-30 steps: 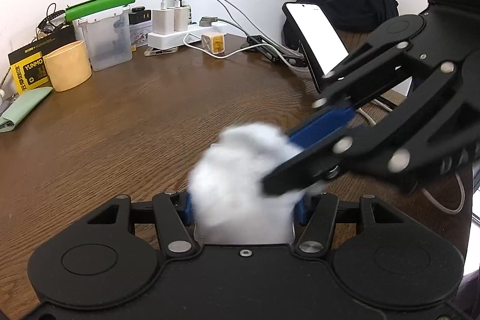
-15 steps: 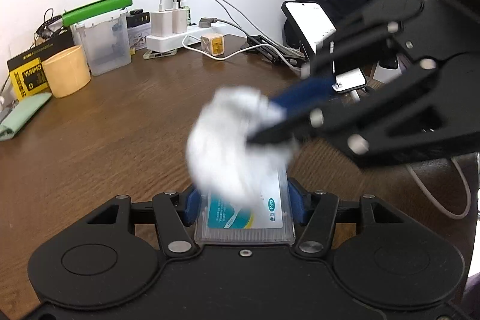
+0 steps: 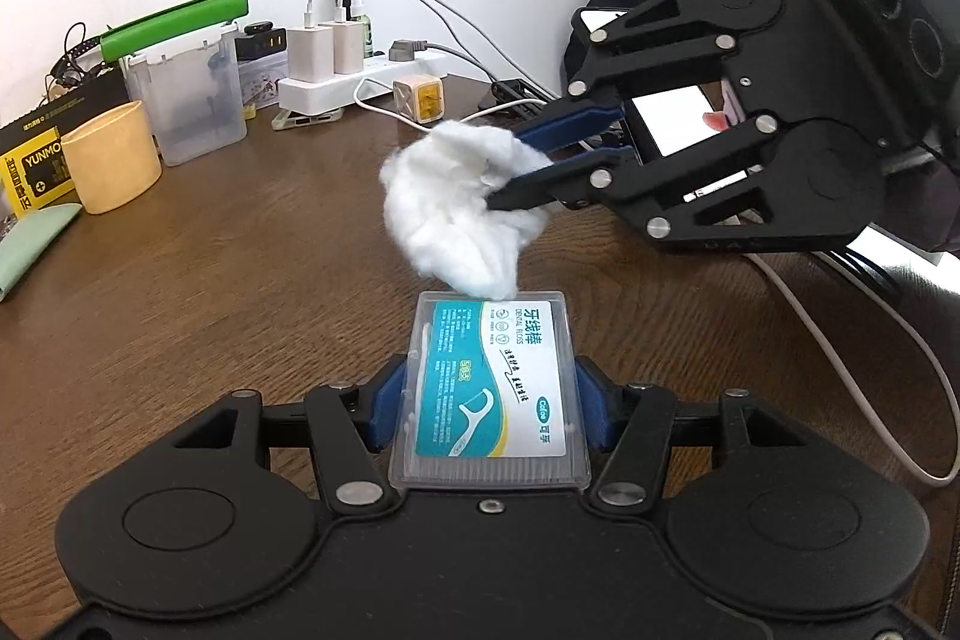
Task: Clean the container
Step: 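Tilt the floss box with the left gripper while the right gripper wipes its lid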
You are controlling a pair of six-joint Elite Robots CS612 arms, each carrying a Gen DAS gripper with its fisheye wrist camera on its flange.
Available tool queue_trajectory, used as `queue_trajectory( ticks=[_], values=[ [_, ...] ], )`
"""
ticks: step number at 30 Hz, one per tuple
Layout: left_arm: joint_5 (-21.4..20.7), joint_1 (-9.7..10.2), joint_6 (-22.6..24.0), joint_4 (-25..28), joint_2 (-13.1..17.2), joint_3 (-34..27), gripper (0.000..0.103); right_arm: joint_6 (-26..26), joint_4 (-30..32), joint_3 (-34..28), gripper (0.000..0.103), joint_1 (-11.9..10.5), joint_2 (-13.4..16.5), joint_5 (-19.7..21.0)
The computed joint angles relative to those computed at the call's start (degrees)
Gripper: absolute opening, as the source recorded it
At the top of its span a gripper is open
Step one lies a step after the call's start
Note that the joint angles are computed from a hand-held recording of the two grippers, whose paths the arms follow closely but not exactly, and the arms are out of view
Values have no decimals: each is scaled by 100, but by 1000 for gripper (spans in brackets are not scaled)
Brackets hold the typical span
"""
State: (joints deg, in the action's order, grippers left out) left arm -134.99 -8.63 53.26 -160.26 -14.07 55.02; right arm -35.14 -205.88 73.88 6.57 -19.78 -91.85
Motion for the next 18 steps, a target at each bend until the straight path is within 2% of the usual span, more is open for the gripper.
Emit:
queue_trajectory(
  ticks=[2, 5, 12, 15, 18],
  values=[
    [2, 0, 12, 7, 0, 0, 57, -57, -237, 62, 16, 30, -3, 5],
    [-2, 1, 117, 65, -28, 29, 57, 240, -659, 215, 17, 48, -81, 393],
    [-61, 62, 580, 178, -197, 339, 57, 1556, 21, 373, 16, 21, -292, 1028],
    [-111, 102, 727, 181, -255, 469, 57, 1614, 154, 399, 16, 72, -316, 856],
    [-183, 125, 616, 211, -225, 433, 57, 601, -295, 273, 16, 236, -113, -7]
  ],
)
